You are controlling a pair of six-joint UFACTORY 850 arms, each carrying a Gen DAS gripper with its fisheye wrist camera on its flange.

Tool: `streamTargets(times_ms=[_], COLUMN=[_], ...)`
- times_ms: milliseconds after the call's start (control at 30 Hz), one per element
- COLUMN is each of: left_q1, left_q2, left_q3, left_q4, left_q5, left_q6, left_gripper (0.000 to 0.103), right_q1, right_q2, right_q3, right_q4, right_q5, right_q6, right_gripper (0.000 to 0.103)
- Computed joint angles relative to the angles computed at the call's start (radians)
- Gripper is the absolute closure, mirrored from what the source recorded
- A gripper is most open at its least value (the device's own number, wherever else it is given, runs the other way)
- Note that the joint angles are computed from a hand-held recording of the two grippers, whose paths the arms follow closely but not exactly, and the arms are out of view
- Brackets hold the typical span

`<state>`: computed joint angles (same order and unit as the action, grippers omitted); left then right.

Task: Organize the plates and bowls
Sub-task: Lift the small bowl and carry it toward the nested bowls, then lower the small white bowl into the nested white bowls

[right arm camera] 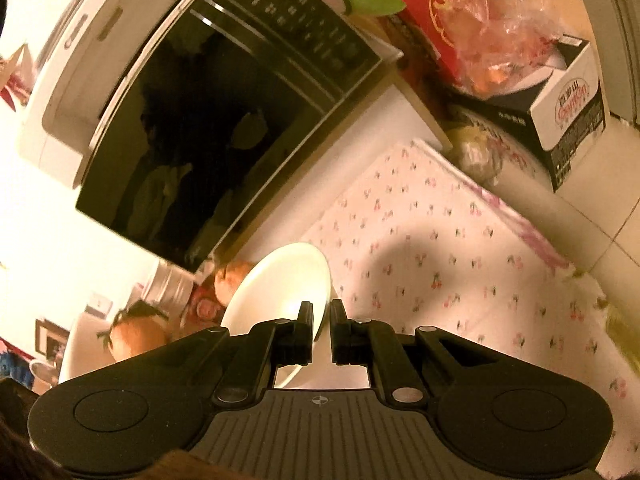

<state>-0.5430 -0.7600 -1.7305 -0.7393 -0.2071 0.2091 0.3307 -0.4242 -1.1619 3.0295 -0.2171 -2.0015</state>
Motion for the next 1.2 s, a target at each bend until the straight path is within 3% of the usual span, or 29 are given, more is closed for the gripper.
streamTargets(times_ms=[300, 467, 767, 1000, 1200], left_q1=[0.017, 0.027, 0.035, 0.075, 0.105], left_q2=[0.107, 0.152, 0.218, 0.258, 0.306], left_q3=[0.194, 0.281, 0.383, 0.443, 0.506], left_q4=[-0.465, -0.702, -0.983, -1.028, -1.103], left_q5=[0.058, 0.063, 0.069, 0.005, -0.001], left_q6=[0.425, 0.656, 0.987, 1.025, 1.121], left_gripper=[0.095, 0.095, 0.095, 0.095, 0.095], right_q1=[0.051, 0.069, 0.088, 0.102, 0.122], right_q2=[0.006, 0.002, 0.003, -0.004, -0.028], right_q3=[0.021, 0.046, 0.045, 0.044, 0.002], right_q4=[-0.016, -0.12, -0.27, -0.394, -0.532], right_q5=[0.002, -0.023, -0.029, -0.065, -0.083], right_q6=[0.017, 0.137, 0.257, 0.418, 0.531], right_gripper=[0.094, 0.093, 0.093, 0.093, 0.093])
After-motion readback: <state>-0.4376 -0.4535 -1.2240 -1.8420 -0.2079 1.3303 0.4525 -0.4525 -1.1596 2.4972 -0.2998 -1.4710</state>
